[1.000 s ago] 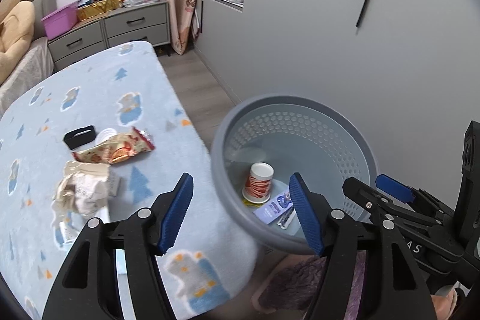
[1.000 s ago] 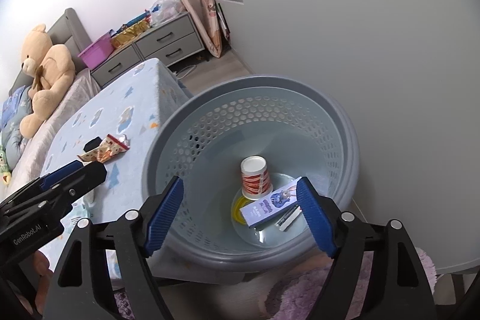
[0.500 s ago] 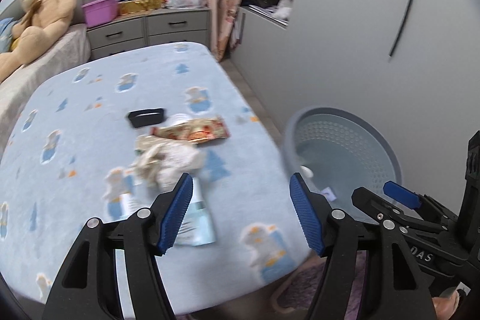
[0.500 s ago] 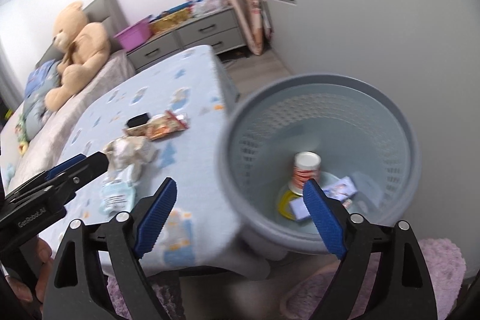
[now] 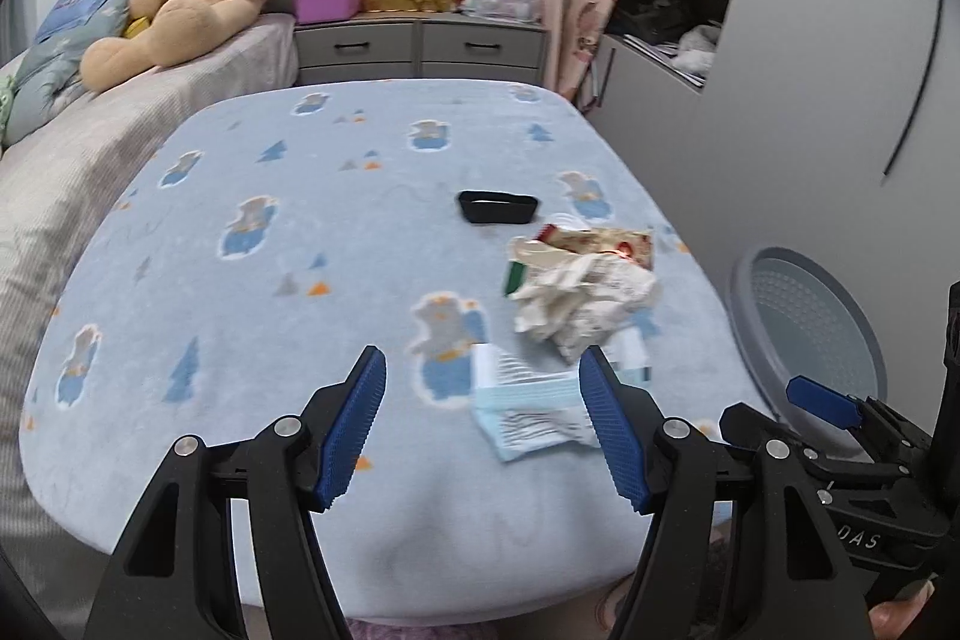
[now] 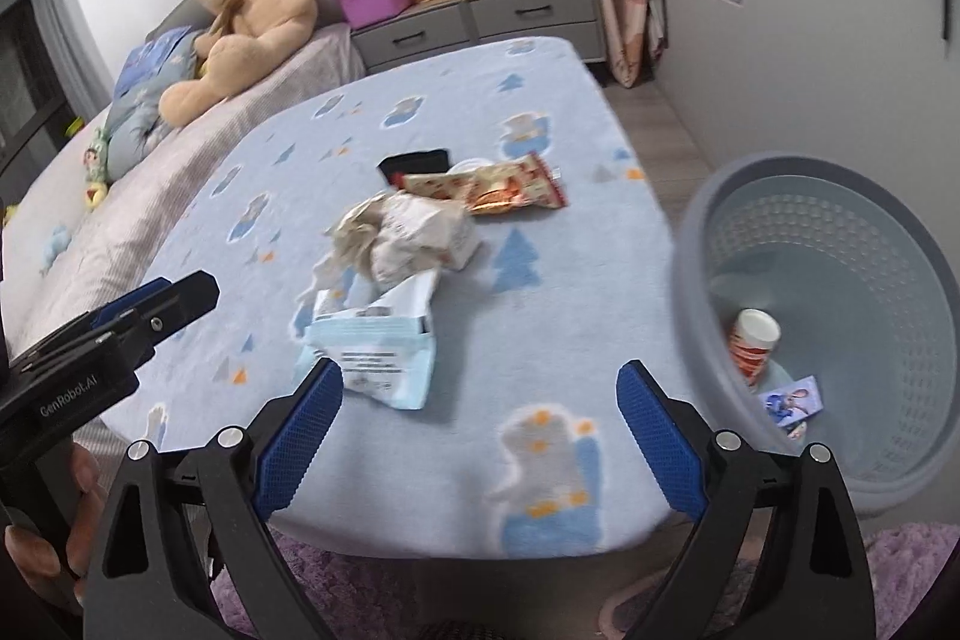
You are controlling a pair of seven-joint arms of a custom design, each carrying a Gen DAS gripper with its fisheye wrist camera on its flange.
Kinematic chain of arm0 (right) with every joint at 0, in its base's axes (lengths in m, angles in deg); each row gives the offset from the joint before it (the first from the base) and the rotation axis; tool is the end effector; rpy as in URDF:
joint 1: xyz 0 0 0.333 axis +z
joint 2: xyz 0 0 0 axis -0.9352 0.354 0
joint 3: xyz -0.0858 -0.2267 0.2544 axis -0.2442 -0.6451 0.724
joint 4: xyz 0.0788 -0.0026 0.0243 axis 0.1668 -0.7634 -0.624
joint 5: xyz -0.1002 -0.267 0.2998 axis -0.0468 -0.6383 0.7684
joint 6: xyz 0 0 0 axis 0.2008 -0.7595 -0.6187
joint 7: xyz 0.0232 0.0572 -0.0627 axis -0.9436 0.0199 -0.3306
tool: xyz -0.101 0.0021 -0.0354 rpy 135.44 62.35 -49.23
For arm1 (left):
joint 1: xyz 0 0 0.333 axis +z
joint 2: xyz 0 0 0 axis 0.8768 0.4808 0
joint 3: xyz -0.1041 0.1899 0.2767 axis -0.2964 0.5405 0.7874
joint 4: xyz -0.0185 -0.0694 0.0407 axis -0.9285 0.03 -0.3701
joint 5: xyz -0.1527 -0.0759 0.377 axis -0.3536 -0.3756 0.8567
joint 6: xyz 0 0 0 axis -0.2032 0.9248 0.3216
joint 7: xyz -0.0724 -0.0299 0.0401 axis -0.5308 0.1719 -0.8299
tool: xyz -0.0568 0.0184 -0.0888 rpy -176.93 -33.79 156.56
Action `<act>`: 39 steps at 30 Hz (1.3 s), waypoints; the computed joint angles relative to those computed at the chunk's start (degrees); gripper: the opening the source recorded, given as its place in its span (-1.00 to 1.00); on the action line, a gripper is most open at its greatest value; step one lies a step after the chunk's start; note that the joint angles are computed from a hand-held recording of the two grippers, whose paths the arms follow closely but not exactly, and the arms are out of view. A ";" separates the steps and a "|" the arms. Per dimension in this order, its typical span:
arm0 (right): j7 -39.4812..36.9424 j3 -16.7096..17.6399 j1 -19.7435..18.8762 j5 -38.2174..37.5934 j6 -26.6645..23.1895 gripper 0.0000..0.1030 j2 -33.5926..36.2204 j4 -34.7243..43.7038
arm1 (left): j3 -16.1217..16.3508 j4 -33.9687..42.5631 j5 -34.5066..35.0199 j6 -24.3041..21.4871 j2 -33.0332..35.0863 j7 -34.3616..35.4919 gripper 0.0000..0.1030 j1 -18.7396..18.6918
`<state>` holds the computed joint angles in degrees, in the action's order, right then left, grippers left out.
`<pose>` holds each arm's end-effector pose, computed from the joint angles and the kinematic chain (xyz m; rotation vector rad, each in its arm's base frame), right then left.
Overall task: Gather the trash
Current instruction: 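Move both open grippers back toward the remaining trash on the table, then close the right gripper on the white-and-blue packet and lift it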
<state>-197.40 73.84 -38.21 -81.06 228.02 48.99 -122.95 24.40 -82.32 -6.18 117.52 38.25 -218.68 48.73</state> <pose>0.3900 0.3604 0.3175 -1.3260 2.0927 -0.5664 0.4825 -0.1466 0.3540 -1.3670 2.3124 -0.9929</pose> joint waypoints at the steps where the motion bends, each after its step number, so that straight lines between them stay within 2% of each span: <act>1: -0.70 -0.03 -0.06 -0.08 0.55 0.81 1.22 1.19 | 0.27 0.05 0.11 -0.07 0.14 -0.09 0.25 0.26; 9: -3.23 -2.32 0.51 -0.44 5.23 0.87 8.05 7.58 | 1.57 0.74 3.75 -1.58 2.26 -3.04 0.25 3.04; 19: -7.10 -5.92 1.28 3.27 11.04 0.87 13.82 12.24 | 1.89 1.40 7.23 -3.31 4.06 -5.89 0.25 5.43; 26: -12.20 -7.56 2.98 6.93 10.78 0.83 16.06 14.86 | 1.69 2.07 9.44 -3.56 5.11 -7.87 0.25 6.66; 29: -12.73 -8.26 3.62 7.43 11.08 0.54 16.69 15.53 | 1.59 2.05 10.47 -3.54 5.19 -8.55 0.25 7.04; 34: -10.55 -9.33 5.37 4.88 10.38 0.31 16.04 15.34 | 1.33 1.93 11.64 -3.24 5.20 -9.77 0.25 7.24; 39: -7.52 -8.53 5.30 1.73 9.73 0.06 14.22 13.93 | 0.96 1.44 12.12 -3.40 4.61 -10.16 0.25 7.08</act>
<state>-204.92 65.30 -32.91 -79.33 237.76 63.21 -109.01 25.37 -80.88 5.95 114.13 42.86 -228.84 55.81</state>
